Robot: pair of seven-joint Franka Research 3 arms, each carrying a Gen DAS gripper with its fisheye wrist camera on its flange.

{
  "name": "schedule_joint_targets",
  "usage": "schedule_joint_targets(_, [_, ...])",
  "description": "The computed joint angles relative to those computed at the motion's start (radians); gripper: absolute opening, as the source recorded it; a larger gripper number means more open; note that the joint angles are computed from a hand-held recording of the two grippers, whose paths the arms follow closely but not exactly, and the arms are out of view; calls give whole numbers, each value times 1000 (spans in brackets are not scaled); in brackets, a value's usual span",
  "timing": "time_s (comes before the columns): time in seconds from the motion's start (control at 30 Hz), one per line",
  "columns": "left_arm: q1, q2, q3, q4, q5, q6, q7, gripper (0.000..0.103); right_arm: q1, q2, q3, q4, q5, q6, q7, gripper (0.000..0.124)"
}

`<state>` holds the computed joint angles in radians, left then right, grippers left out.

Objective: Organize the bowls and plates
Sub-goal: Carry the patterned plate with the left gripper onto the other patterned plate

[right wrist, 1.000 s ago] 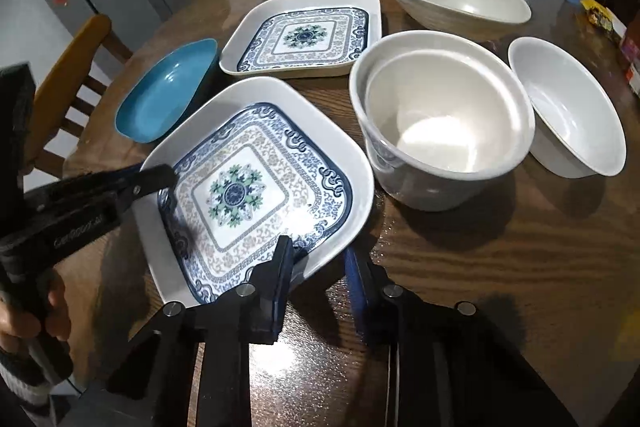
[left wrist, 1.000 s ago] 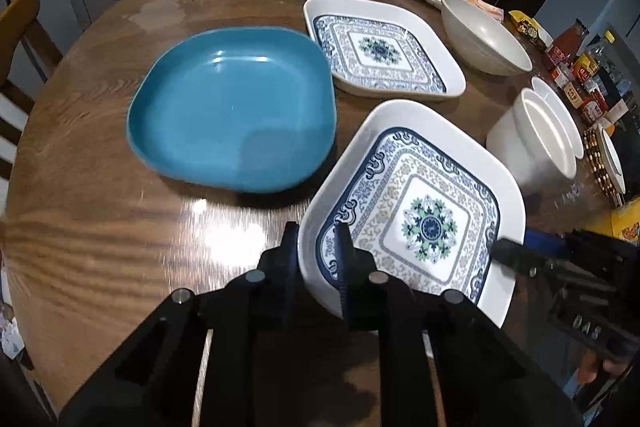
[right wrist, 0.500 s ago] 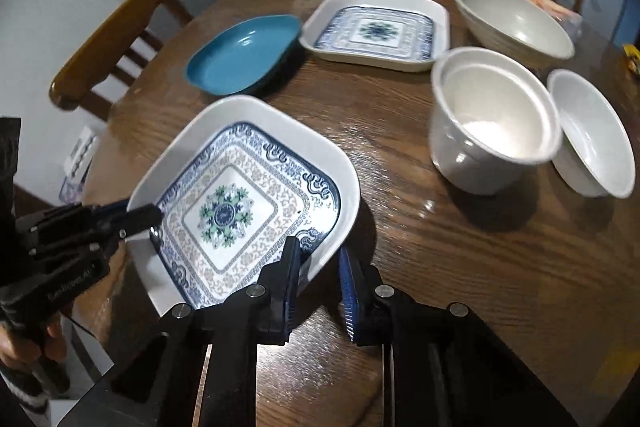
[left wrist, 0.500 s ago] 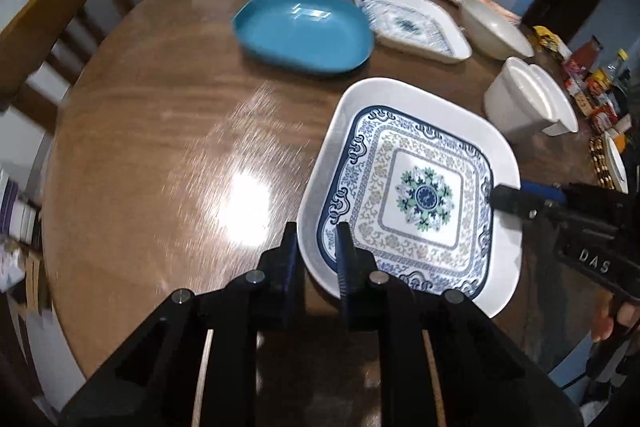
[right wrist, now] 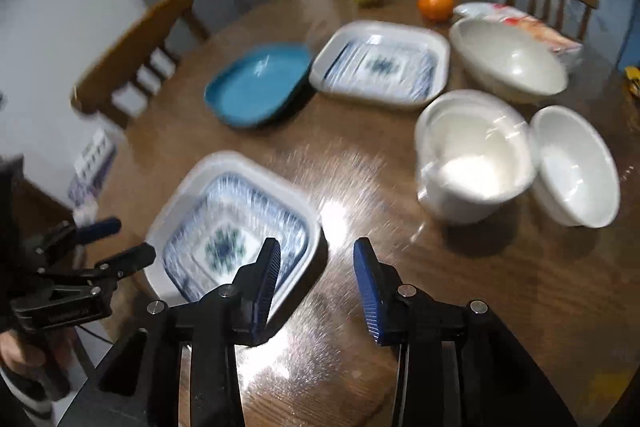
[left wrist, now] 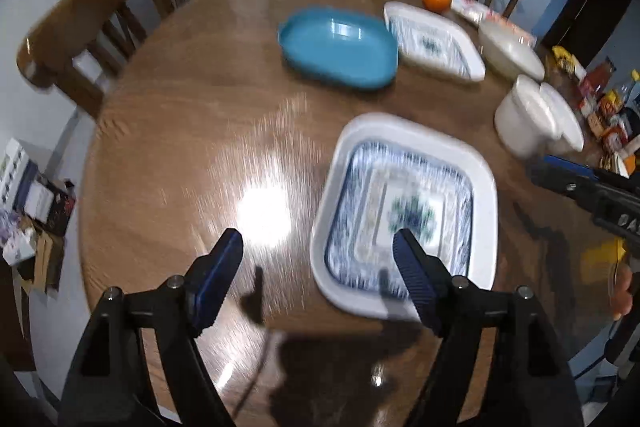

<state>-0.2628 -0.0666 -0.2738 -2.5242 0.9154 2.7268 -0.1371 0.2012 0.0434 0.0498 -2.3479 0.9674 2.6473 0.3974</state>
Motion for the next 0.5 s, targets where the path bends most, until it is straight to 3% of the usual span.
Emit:
schedule_joint_targets(0.13, [19, -9, 13, 74, 48, -24, 61, 84, -24, -26, -22, 46, 46, -32, 13, 39])
schedule_joint_targets(0.27, [37, 63, 32, 206, 68, -34, 156, 92, -34, 18, -28, 134, 9, -35, 106, 40])
schedule_joint_targets(0.4, [59, 157, 70, 315, -61, 36, 339, 92, -38, 120, -20, 259, -96, -32, 266, 40])
schedule_joint_targets(0.5, [59, 267, 86, 447, -167, -2, 487, 92, -45, 210, -9, 360, -174, -61, 383, 40])
